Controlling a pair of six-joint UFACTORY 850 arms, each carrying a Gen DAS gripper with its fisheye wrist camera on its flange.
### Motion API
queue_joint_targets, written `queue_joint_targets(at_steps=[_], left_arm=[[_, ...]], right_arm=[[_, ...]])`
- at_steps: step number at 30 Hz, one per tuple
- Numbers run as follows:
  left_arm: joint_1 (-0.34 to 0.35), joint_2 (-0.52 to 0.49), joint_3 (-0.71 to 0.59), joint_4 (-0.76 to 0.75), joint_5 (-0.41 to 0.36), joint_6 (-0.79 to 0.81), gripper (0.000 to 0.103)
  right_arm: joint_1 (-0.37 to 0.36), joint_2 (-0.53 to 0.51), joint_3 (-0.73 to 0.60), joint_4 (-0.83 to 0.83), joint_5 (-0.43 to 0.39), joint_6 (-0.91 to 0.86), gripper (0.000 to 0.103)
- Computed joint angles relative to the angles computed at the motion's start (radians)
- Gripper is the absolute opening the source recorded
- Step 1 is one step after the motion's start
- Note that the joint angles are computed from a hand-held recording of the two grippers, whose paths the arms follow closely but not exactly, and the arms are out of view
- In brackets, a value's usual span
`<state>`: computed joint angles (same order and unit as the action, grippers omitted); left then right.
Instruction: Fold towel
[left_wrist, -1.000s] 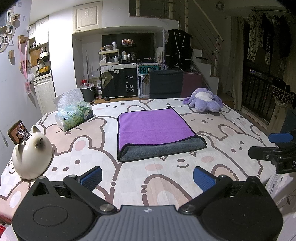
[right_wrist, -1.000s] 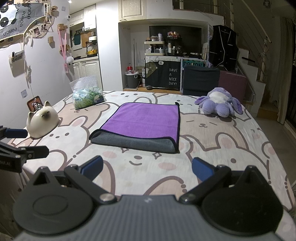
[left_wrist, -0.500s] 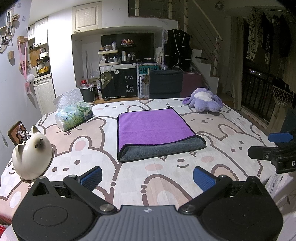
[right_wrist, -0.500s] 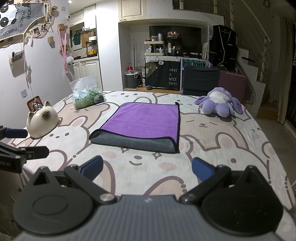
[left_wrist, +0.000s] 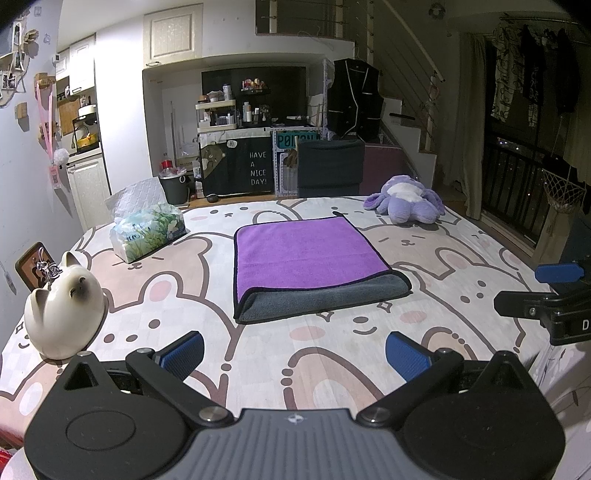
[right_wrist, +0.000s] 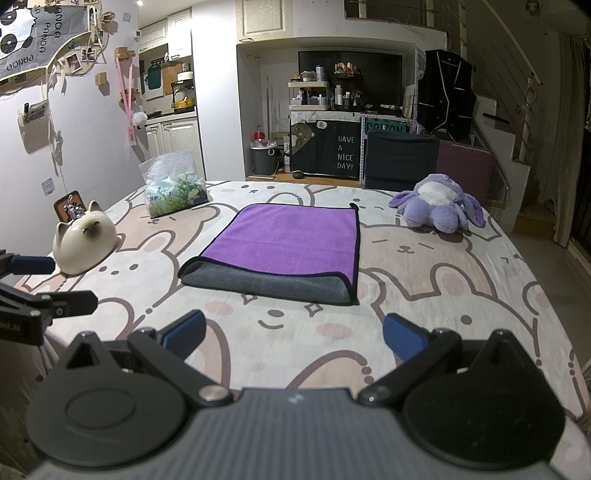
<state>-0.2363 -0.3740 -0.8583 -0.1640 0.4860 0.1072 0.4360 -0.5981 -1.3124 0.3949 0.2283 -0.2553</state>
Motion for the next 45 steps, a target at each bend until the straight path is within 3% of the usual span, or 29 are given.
queue_joint_targets(at_steps=[24,31,38,45], left_arm=[[-0.004,0.01,-0.008,-0.055,0.025,0.056,0.103],[-0.009,0.011,-0.021,-0.061,0.063,0.053,0.103],[-0.002,-0.011,-0.07,-0.032,0.046,0.053,0.103],[0.008,-0.06,-0.152,-0.082,-0.021,0.1,0.103]], right_arm=[[0.007,0.012,0.019,0.063,0.04,-0.05,0.103],[0.007,0.011,0.014,0.119,0.062,-0.097,0.103],[0.004,0.004,0.001,0.108,0.081,-0.103,0.103],[-0.006,-0.024,-0.041,0.115,0.073,-0.126,0.103]])
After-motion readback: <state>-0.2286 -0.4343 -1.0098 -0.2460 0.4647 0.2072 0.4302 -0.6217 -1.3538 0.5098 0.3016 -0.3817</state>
